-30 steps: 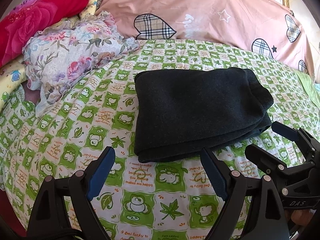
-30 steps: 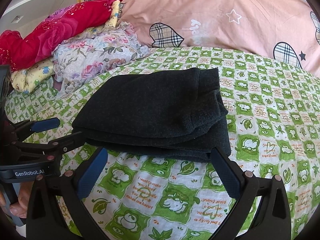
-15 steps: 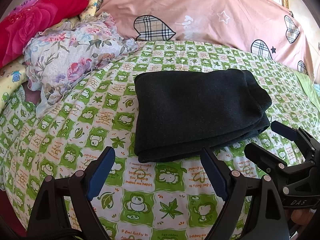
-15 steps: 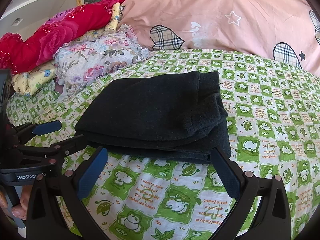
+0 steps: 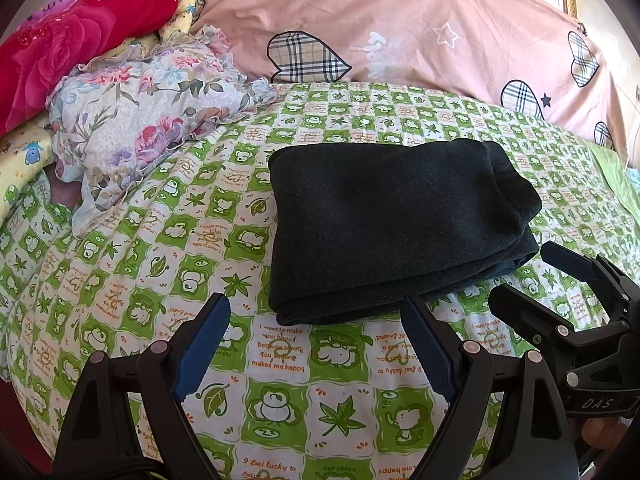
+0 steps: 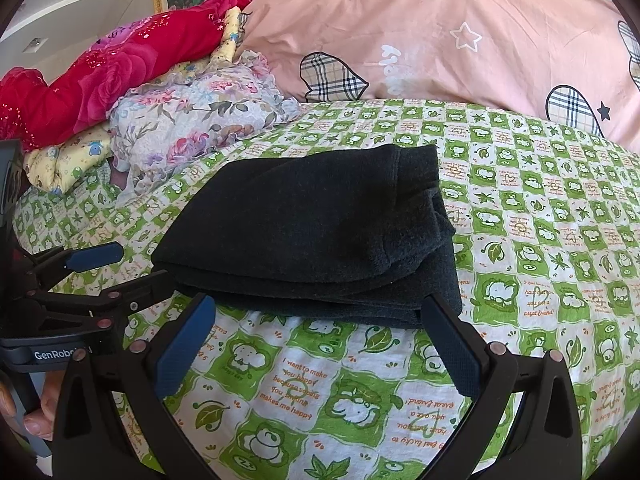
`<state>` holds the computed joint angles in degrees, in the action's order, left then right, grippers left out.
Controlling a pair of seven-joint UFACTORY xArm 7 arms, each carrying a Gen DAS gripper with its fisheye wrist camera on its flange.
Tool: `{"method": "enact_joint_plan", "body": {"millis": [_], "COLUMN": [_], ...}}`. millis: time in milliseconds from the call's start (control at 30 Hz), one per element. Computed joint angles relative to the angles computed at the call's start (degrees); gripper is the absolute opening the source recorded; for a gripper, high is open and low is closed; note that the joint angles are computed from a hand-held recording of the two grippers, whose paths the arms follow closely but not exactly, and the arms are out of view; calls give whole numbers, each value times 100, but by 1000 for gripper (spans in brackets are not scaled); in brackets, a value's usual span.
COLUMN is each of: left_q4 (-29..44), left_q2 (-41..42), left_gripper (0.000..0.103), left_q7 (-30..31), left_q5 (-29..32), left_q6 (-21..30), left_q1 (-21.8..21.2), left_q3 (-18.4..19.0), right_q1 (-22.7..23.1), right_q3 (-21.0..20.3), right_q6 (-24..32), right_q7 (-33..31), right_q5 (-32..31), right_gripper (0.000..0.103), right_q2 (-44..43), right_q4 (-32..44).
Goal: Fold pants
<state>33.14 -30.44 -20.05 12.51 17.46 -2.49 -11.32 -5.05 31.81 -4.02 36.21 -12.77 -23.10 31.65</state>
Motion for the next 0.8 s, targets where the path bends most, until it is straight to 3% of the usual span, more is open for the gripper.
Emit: {"method": "enact_joint_plan", "body": {"millis": [800], "left_q4": [-14], "left_q2": [-97], "left_gripper": [88], "left_q7": [-15], "left_q5": [6], "left_q6": [-22], "left_q1": [3], "left_q3": [-20], "right_q1": [-35], "right_q3": [25], "right_q6": [62], "right_q7": [160], "right_q5": [-42], "right_gripper": [102], "right_q2": [-140], "right_q4": [20]}}
